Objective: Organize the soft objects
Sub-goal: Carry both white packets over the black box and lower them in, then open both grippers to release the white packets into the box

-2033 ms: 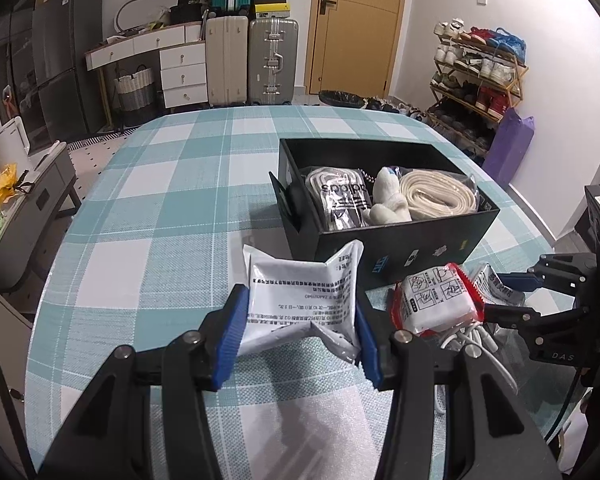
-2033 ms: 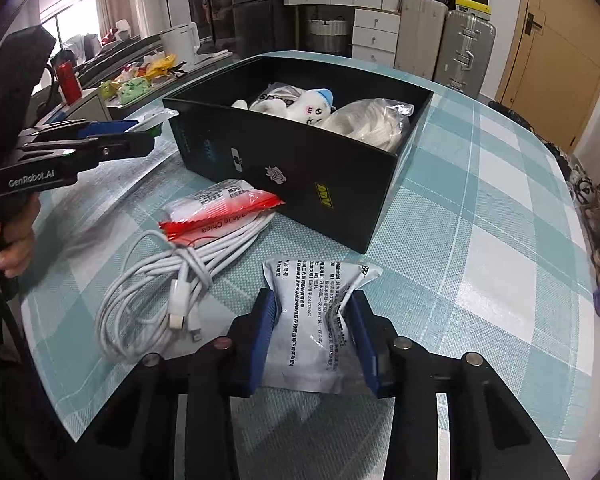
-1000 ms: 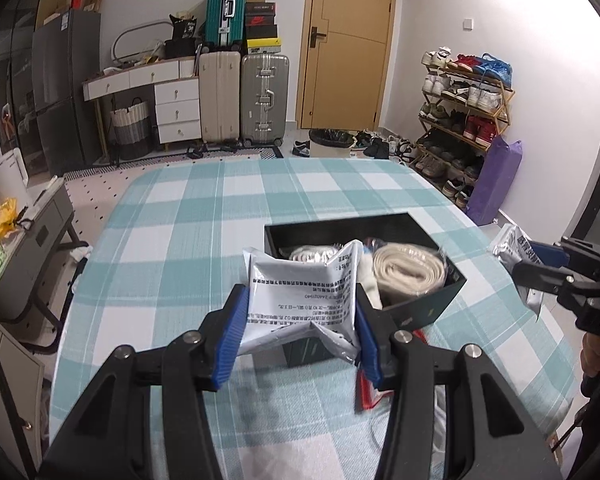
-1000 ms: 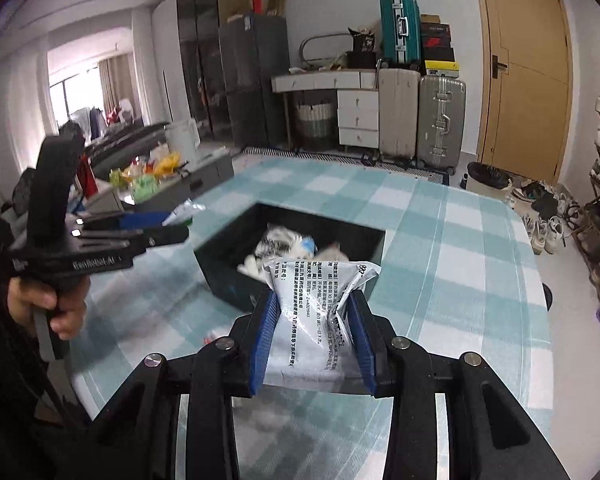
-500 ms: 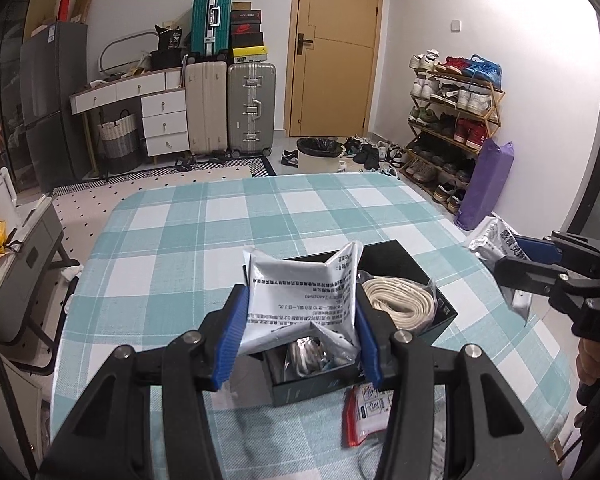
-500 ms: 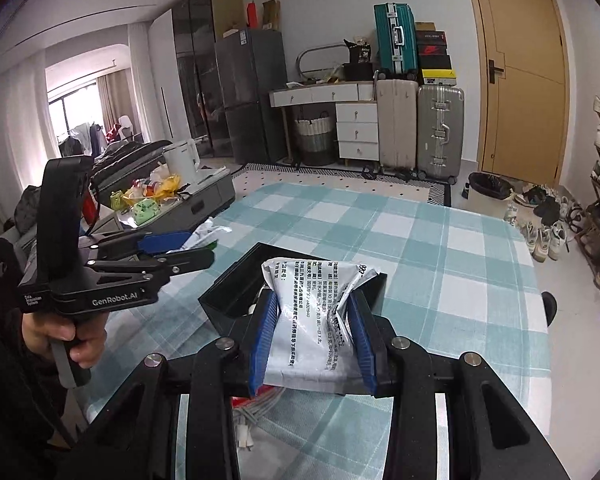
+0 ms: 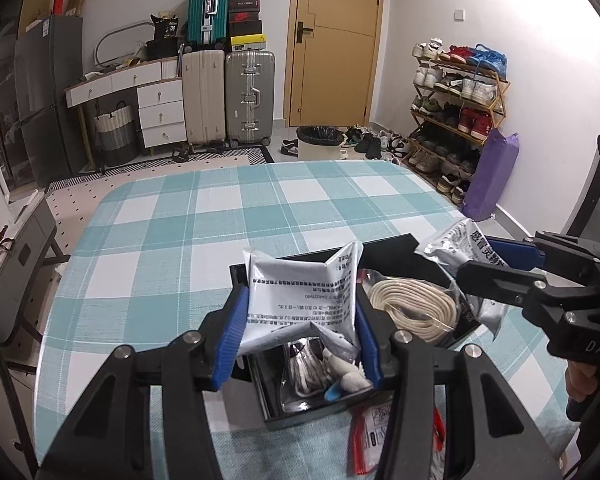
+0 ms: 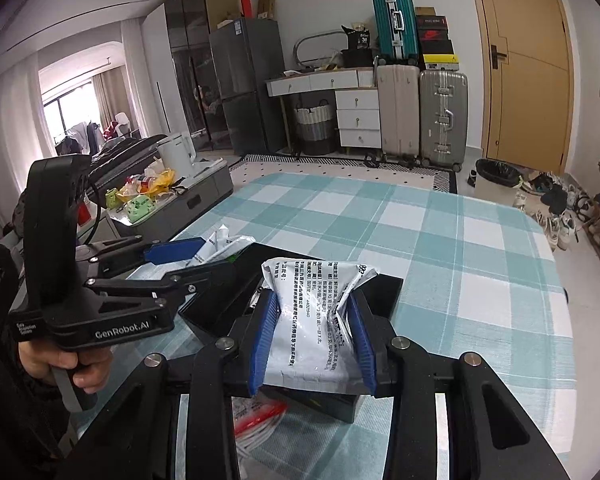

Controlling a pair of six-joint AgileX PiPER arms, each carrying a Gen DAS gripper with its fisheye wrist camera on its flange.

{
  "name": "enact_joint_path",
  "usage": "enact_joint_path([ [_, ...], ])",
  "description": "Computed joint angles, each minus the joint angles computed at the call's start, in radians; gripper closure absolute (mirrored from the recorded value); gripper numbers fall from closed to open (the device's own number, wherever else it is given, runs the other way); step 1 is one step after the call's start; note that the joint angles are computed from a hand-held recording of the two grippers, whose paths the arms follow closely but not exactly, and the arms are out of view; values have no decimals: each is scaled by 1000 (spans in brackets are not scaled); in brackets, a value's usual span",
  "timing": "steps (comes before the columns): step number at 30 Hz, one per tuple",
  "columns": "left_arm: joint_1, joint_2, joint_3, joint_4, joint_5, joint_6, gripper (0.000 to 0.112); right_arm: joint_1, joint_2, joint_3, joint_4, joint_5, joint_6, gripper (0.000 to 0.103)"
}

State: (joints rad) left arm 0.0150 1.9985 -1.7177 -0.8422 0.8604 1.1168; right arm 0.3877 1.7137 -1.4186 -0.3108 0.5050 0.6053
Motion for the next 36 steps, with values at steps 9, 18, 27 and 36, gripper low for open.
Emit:
enact_joint_path([
  [9, -42, 40, -12, 9, -24, 8, 63, -17, 101, -76, 30, 5, -38, 67],
  [18, -73, 71, -21, 65, -48, -24, 63, -24, 165, -126, -26, 44, -11, 66],
  [27, -97, 49, 37, 88, -136, 18, 63, -23, 237, -194, -65, 89, -15, 66],
  [36, -80, 41, 30, 79, -77, 3, 53, -21, 189, -143, -72, 63, -29, 53],
])
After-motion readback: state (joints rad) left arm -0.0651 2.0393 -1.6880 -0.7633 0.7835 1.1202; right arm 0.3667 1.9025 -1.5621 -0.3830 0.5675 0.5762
